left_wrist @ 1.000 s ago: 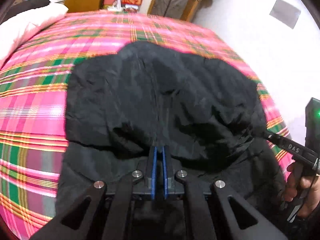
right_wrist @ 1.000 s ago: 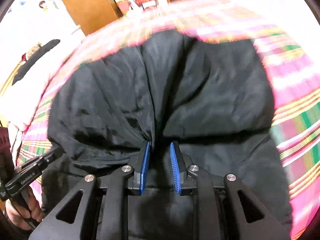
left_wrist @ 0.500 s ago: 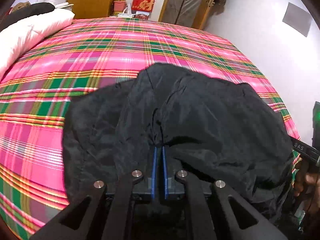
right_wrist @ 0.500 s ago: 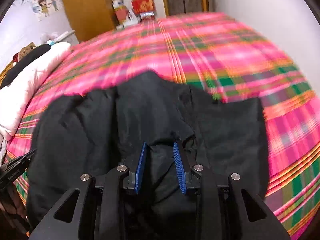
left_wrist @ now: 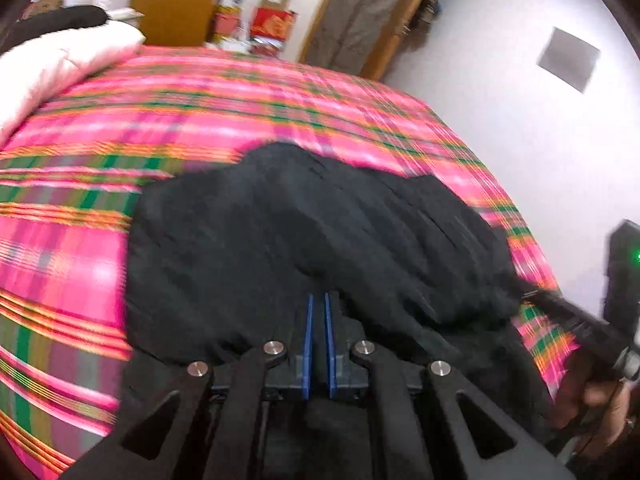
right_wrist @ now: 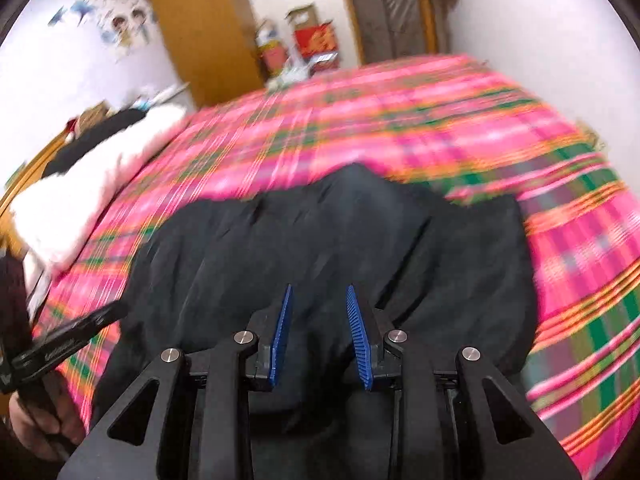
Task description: Fold large clothes
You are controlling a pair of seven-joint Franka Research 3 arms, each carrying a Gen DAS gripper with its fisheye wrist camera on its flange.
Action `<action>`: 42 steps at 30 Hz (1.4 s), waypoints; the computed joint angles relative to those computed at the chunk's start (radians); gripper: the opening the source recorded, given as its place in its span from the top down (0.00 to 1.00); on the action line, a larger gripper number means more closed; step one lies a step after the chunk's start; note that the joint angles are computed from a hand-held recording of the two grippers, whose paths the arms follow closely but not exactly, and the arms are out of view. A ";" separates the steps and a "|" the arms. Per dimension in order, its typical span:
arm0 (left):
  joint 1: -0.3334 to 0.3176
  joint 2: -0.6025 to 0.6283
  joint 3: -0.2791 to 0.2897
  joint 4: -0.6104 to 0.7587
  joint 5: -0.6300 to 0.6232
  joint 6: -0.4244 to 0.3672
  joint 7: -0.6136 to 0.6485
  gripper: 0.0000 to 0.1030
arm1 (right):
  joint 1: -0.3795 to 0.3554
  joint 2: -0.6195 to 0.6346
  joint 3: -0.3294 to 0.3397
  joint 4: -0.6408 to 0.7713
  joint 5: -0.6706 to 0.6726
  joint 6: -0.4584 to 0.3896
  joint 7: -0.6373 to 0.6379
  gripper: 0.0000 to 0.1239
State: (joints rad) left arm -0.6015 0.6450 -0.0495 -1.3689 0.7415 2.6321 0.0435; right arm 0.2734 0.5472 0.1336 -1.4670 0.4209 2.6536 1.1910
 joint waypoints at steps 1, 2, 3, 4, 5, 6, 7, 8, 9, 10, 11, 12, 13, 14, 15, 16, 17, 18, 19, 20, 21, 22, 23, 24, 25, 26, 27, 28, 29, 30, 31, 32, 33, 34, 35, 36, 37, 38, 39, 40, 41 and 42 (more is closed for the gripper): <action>0.010 0.026 -0.024 0.029 -0.022 -0.006 0.044 0.94 | 0.019 0.001 -0.016 -0.017 -0.028 -0.016 0.015 0.77; 0.014 0.051 -0.040 0.059 -0.046 -0.025 0.086 0.94 | 0.035 0.008 -0.031 -0.020 -0.055 -0.029 0.035 0.77; 0.019 0.085 -0.058 0.099 -0.081 -0.058 0.134 0.94 | 0.046 0.020 -0.042 -0.018 -0.079 -0.044 0.049 0.77; 0.019 0.108 -0.067 0.124 -0.111 -0.074 0.159 0.94 | 0.054 0.032 -0.053 -0.014 -0.100 -0.050 0.062 0.77; 0.018 0.131 -0.070 0.149 -0.135 -0.087 0.181 0.94 | 0.059 0.042 -0.062 -0.010 -0.118 -0.055 0.078 0.77; 0.012 0.142 -0.065 0.160 -0.149 -0.100 0.190 0.94 | 0.057 0.052 -0.063 -0.001 -0.124 -0.064 0.088 0.77; 0.008 0.150 -0.058 0.164 -0.159 -0.102 0.194 0.94 | 0.042 0.065 -0.051 0.015 -0.113 -0.082 0.086 0.77; 0.007 0.154 -0.053 0.161 -0.167 -0.094 0.195 0.94 | 0.034 0.073 -0.044 0.023 -0.105 -0.089 0.088 0.76; 0.004 0.158 -0.047 0.161 -0.172 -0.088 0.196 0.94 | 0.026 0.078 -0.037 0.023 -0.095 -0.082 0.084 0.75; -0.001 0.166 -0.041 0.171 -0.174 -0.091 0.198 0.94 | 0.023 0.086 -0.034 0.030 -0.093 -0.080 0.081 0.74; -0.008 0.171 -0.034 0.178 -0.173 -0.095 0.202 0.94 | 0.024 0.089 -0.033 0.029 -0.094 -0.069 0.078 0.74; -0.010 0.177 -0.030 0.187 -0.175 -0.101 0.210 0.94 | 0.026 0.091 -0.034 0.027 -0.097 -0.064 0.078 0.74; -0.013 0.182 -0.026 0.193 -0.175 -0.106 0.214 0.94 | 0.027 0.098 -0.036 0.028 -0.100 -0.055 0.077 0.73; -0.016 0.188 -0.024 0.202 -0.176 -0.113 0.220 0.94 | 0.029 0.100 -0.036 0.026 -0.102 -0.046 0.077 0.73; -0.017 0.195 -0.024 0.216 -0.181 -0.122 0.225 0.94 | 0.028 0.102 -0.034 0.022 -0.102 -0.037 0.074 0.73; -0.018 0.196 -0.024 0.222 -0.185 -0.129 0.229 0.94 | 0.026 0.095 -0.032 0.009 -0.100 -0.028 0.069 0.73; -0.020 0.194 -0.025 0.223 -0.190 -0.136 0.230 0.94 | 0.023 0.092 -0.029 0.005 -0.098 -0.027 0.065 0.73; -0.017 0.197 -0.029 0.233 -0.199 -0.151 0.240 0.94 | 0.023 0.089 -0.029 0.001 -0.098 -0.029 0.065 0.73; -0.015 0.202 -0.034 0.248 -0.209 -0.169 0.250 0.94 | 0.027 0.080 -0.034 -0.006 -0.102 -0.034 0.072 0.73; -0.020 0.194 -0.035 0.249 -0.214 -0.184 0.250 0.94 | 0.033 0.065 -0.042 -0.018 -0.110 -0.039 0.085 0.73; -0.026 0.179 -0.035 0.237 -0.214 -0.192 0.244 0.94 | 0.037 0.042 -0.046 -0.047 -0.113 -0.029 0.094 0.73; -0.034 0.158 -0.031 0.216 -0.208 -0.196 0.232 0.94 | 0.042 0.015 -0.052 -0.076 -0.118 -0.021 0.106 0.73; -0.042 0.133 -0.027 0.187 -0.197 -0.195 0.215 0.94 | 0.043 -0.008 -0.051 -0.101 -0.118 -0.010 0.110 0.73; -0.052 0.107 -0.022 0.160 -0.183 -0.203 0.196 0.94 | 0.038 -0.040 -0.044 -0.141 -0.110 0.007 0.107 0.73; -0.071 0.075 -0.017 0.127 -0.163 -0.209 0.163 0.94 | 0.030 -0.079 -0.034 -0.186 -0.096 0.023 0.095 0.73; -0.077 0.053 -0.018 0.102 -0.146 -0.211 0.141 0.94 | 0.025 -0.119 -0.027 -0.233 -0.085 0.036 0.084 0.73; -0.087 0.022 -0.018 0.070 -0.125 -0.216 0.114 0.94 | 0.023 -0.146 -0.025 -0.262 -0.078 0.043 0.079 0.73; -0.096 -0.003 -0.021 0.045 -0.105 -0.226 0.092 0.94 | 0.015 -0.189 -0.016 -0.312 -0.059 0.059 0.064 0.73; -0.099 -0.025 -0.027 0.023 -0.087 -0.235 0.076 0.94 | 0.008 -0.234 -0.009 -0.360 -0.036 0.071 0.049 0.73; -0.108 -0.054 -0.033 -0.008 -0.065 -0.241 0.053 0.94 | 0.008 -0.256 -0.008 -0.380 -0.025 0.074 0.042 0.73; -0.114 -0.080 -0.042 -0.035 -0.044 -0.244 0.032 0.94 | 0.002 -0.298 -0.001 -0.427 0.000 0.085 0.023 0.73; -0.115 -0.106 -0.050 -0.067 -0.025 -0.249 0.013 0.94 | 0.000 -0.338 0.002 -0.471 0.022 0.094 0.006 0.73; -0.122 -0.127 -0.061 -0.085 -0.008 -0.264 -0.005 0.94 | 0.003 -0.365 0.001 -0.500 0.037 0.100 -0.005 0.72; -0.120 -0.150 -0.071 -0.111 0.007 -0.271 -0.020 0.94 | 0.002 -0.405 0.003 -0.542 0.062 0.106 -0.027 0.70; -0.125 -0.175 -0.082 -0.136 0.025 -0.279 -0.042 0.94 | 0.005 -0.445 0.002 -0.584 0.083 0.113 -0.046 0.69; -0.128 -0.196 -0.093 -0.157 0.042 -0.290 -0.060 0.94 | 0.011 -0.463 -0.002 -0.602 0.092 0.116 -0.054 0.66; -0.126 -0.216 -0.104 -0.177 0.055 -0.299 -0.073 0.94 | 0.016 -0.499 -0.005 -0.638 0.112 0.118 -0.071 0.66; -0.130 -0.237 -0.116 -0.195 0.070 -0.316 -0.089 0.94 | 0.022 -0.533 -0.009 -0.672 0.130 0.119 -0.087 0.65; -0.131 -0.257 -0.128 -0.215 0.083 -0.328 -0.105 0.94 | 0.030 -0.557 -0.014 -0.696 0.144 0.120 -0.097 0.65; -0.128 -0.260 -0.139 -0.214 0.091 -0.341 -0.111 0.94 | 0.038 -0.579 -0.018 -0.721 0.156 0.124 -0.105 0.65; -0.129 -0.271 -0.150 -0.220 0.099 -0.355 -0.120 0.94 | 0.045 -0.606 -0.022 -0.748 0.162 0.125 -0.106 0.65; -0.132 -0.286 -0.160 -0.233 0.108 -0.366 -0.131 0.94 | 0.052 -0.616 -0.025 -0.759 0.159 0.127 -0.097 0.65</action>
